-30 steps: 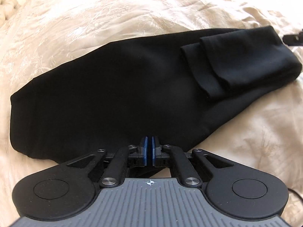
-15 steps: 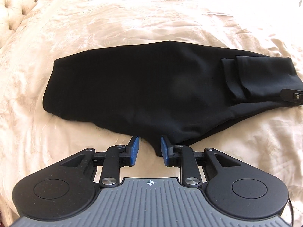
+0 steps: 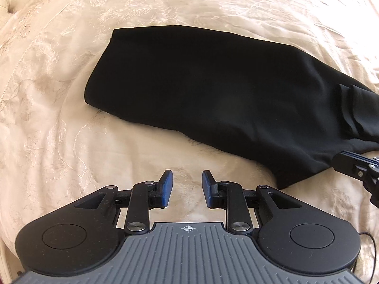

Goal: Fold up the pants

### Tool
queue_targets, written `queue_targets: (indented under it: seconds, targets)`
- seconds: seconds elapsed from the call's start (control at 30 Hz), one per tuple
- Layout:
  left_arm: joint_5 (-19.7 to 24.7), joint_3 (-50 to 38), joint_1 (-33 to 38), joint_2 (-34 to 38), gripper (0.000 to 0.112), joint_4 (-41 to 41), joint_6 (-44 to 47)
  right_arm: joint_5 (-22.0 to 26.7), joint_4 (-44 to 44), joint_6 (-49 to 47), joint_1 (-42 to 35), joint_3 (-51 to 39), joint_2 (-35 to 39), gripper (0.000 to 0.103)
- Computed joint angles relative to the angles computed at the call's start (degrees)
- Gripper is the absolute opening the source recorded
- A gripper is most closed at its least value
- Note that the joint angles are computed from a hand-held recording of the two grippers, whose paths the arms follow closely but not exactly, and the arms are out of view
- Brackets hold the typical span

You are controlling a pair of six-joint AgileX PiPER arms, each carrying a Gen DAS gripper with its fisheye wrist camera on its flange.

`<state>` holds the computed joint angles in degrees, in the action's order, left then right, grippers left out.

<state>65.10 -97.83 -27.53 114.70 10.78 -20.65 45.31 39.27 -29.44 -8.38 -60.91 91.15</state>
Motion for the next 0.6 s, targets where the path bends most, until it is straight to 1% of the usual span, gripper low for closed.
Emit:
queue_targets:
  seconds: [0.1, 0.17, 0.23, 0.37, 0.4, 0.6]
  targets:
    - [-1.58, 0.82, 3.52, -0.17, 0.027, -1.11, 4.07, -3.06, -3.94, 7.04, 5.19, -0.87, 0.53, 0.012]
    - [-2.6, 1.31, 5.66, -0.3, 0.027, -1.91, 6.75, -4.21, -6.98, 11.96, 7.94, -1.93, 1.94, 0.012]
    - [-3.72, 1.63, 7.63, -0.3, 0.027, -2.74, 9.17, -5.42, -13.15, 19.2, 11.07, -2.58, 3.11, 0.012]
    - [-4.73, 0.93, 11.13, 0.23, 0.027, -4.07, 13.1, -4.02, -24.47, 32.25, 14.59, -4.44, 6.57, 0.012]
    - [-4.81, 0.41, 11.8, 0.6, 0.027, -4.42, 13.91, -4.15, -25.86, 34.28, 15.02, -4.45, 7.07, 0.009]
    - [-6.56, -3.1, 16.62, 2.37, 0.027, -9.14, 20.23, -3.45, -30.51, 40.35, 17.08, -6.31, 8.86, 0.009]
